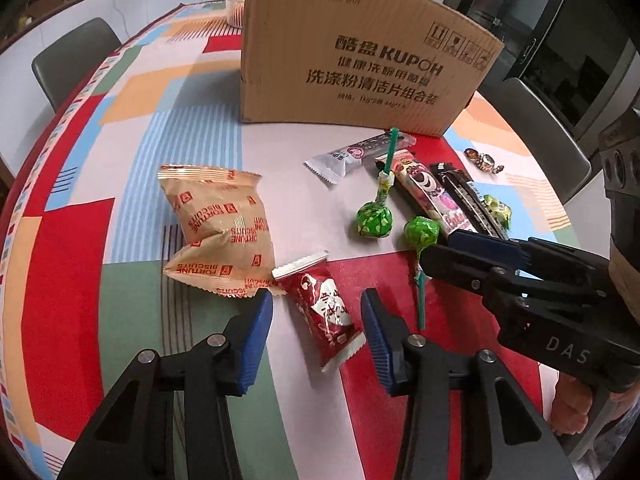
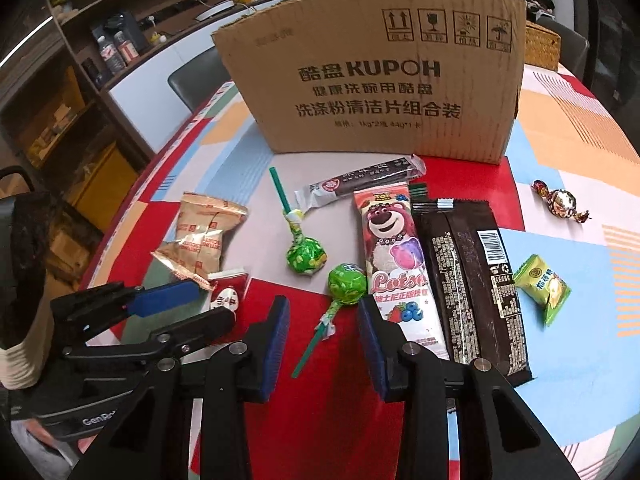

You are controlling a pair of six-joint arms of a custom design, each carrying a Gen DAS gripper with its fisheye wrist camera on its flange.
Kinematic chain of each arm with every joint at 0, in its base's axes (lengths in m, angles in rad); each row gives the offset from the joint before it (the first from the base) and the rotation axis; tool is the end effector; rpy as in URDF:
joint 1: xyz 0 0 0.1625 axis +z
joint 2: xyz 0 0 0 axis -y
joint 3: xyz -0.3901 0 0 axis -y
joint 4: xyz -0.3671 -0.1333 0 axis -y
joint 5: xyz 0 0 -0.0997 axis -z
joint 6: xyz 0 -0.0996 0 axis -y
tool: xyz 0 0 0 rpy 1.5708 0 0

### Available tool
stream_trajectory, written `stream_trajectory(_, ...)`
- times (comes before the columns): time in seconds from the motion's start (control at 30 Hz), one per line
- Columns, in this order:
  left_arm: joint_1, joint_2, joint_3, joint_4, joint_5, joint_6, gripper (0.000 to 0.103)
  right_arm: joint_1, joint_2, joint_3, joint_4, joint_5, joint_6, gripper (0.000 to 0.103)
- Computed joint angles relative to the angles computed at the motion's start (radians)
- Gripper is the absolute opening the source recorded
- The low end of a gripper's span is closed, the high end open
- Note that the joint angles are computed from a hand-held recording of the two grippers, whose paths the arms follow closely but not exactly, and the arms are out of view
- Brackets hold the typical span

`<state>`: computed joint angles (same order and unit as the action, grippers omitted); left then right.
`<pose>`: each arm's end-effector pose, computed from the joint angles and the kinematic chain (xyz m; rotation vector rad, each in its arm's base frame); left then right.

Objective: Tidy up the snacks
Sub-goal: 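Grasp the red candy packet with the left tool while the right tool grasps a green lollipop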

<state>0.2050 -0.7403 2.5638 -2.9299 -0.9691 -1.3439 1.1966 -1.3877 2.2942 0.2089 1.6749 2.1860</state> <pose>-0.2048 -0.2363 -0.0479 0.2105 2.4944 -0.6301 0.0226 -0.2789 0.1242 0.7566 -2.6448 0.4132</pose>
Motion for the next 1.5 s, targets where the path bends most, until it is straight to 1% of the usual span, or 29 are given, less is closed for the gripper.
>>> stream_trajectory(0.2,0.046,0.03,-0.019,-0.044,-0.006,0.039,0.041,0.016,0.033,-0.024,-0.014,0.018,0.022,0.037)
stream_trajectory(0.33,0.054,0.034,-0.029,-0.032,0.002,0.048,0.038,0.034,0.059,-0.036,-0.033,0.037,0.033,0.037)
stream_trajectory(0.37,0.056,0.034,-0.03,-0.033,0.001,0.049,0.034,0.041,0.069,-0.041,-0.037,0.043,0.037,0.037)
stream_trajectory(0.43,0.058,0.033,-0.028,-0.035,0.001,0.048,0.03,0.047,0.082,-0.047,-0.044,0.05,0.041,0.037)
stream_trajectory(0.47,0.059,0.033,-0.026,-0.042,0.0,0.048,0.026,0.053,0.091,-0.049,-0.051,0.056,0.044,0.037)
stream_trajectory(0.5,0.06,0.034,-0.024,-0.05,-0.002,0.05,0.025,0.057,0.095,-0.049,-0.058,0.062,0.044,0.036)
stream_trajectory(0.53,0.06,0.034,-0.023,-0.054,-0.002,0.049,0.025,0.061,0.098,-0.048,-0.066,0.068,0.045,0.032)
stream_trajectory(0.6,0.059,0.035,-0.023,-0.055,0.0,0.048,0.025,0.073,0.108,-0.046,-0.085,0.087,0.038,0.028)
stream_trajectory(0.77,0.044,0.027,-0.017,-0.054,0.008,0.036,0.023,0.076,0.108,-0.037,-0.104,0.088,0.031,0.027)
stream_trajectory(0.97,0.003,-0.013,-0.012,-0.004,0.034,0.008,0.022,0.066,0.07,-0.017,-0.096,0.071,0.017,0.027)
stream_trajectory(1.17,-0.044,-0.062,-0.007,0.055,0.064,-0.023,0.02,0.051,-0.006,0.011,-0.059,0.028,0.001,0.027)
stream_trajectory(1.27,-0.067,-0.088,-0.007,0.087,0.081,-0.035,0.007,0.056,-0.053,0.023,-0.042,0.004,-0.004,0.027)
stream_trajectory(1.4,-0.094,-0.122,-0.003,0.118,0.114,-0.044,0.007,0.066,-0.112,0.037,-0.021,-0.027,-0.012,0.027)
stream_trajectory(1.47,-0.091,-0.126,-0.007,0.132,0.114,-0.043,0.008,0.076,-0.132,0.038,-0.012,-0.037,-0.012,0.027)
stream_trajectory(1.5,-0.085,-0.123,-0.009,0.131,0.108,-0.043,0.016,0.082,-0.138,0.038,-0.011,-0.036,-0.01,0.027)
